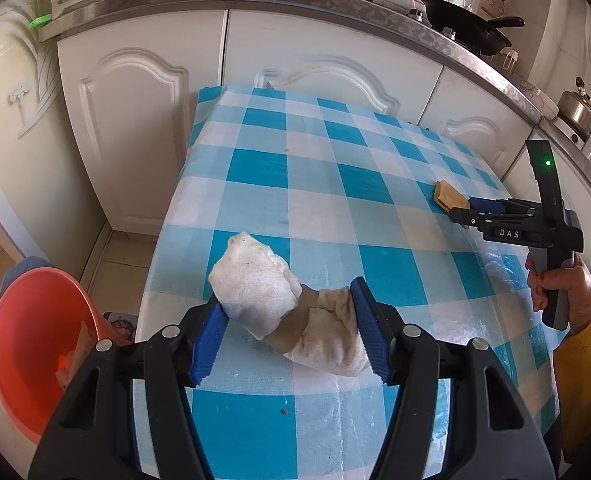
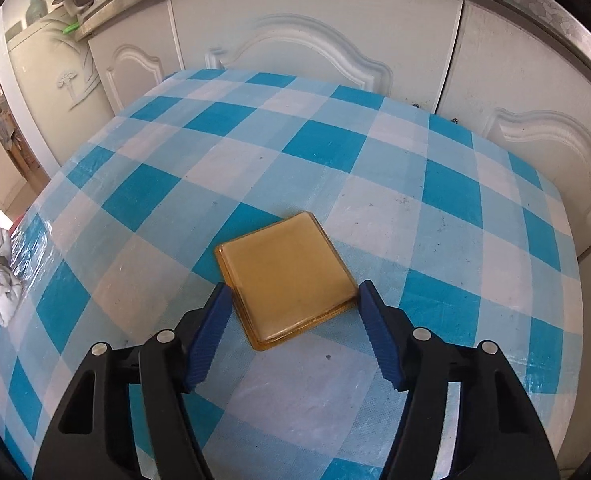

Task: Collect trash
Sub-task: 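Grasp the yellow square sponge with the right tool while the left holds the cloth, then carry cloth bundle and sponge to the orange bucket and release both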

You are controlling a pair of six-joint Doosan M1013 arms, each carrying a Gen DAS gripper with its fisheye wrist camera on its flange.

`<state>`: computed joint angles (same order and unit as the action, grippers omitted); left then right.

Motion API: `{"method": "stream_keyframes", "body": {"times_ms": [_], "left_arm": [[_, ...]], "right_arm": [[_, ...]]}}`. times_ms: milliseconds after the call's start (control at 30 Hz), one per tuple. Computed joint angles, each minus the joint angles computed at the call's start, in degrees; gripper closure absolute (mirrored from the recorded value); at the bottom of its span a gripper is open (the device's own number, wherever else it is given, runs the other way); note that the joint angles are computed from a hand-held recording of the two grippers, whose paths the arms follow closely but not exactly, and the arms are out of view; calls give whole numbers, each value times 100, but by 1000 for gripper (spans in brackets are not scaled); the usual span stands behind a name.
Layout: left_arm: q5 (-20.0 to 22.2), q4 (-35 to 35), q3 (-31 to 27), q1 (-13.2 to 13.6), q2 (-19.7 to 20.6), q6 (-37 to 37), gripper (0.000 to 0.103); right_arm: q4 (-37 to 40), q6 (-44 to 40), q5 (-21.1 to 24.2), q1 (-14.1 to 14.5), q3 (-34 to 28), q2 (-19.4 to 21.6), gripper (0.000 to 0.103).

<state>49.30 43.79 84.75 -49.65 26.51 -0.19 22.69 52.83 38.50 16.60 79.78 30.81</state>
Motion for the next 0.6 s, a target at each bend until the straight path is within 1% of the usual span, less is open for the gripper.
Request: {"method": "stream_keyframes", "body": {"times_ms": [133, 267, 433, 500, 600], "left_arm": [[-25, 27, 65, -9, -38, -104, 42], [-6, 84, 189, -28, -114, -263, 42], [72, 228, 429, -64, -279, -589, 42], [142, 309, 548, -79, -366, -763, 42], [257, 428, 747, -100, -513, -1021, 42]], "right_arm": [[88, -15, -94, 38, 191, -113, 38], [450, -81, -219, 78, 466, -272, 38], [863, -183, -372, 211, 809, -483, 38], [1170, -344, -347, 272, 923, -564, 38], [1401, -532, -370, 428, 1044, -676, 38]]}}
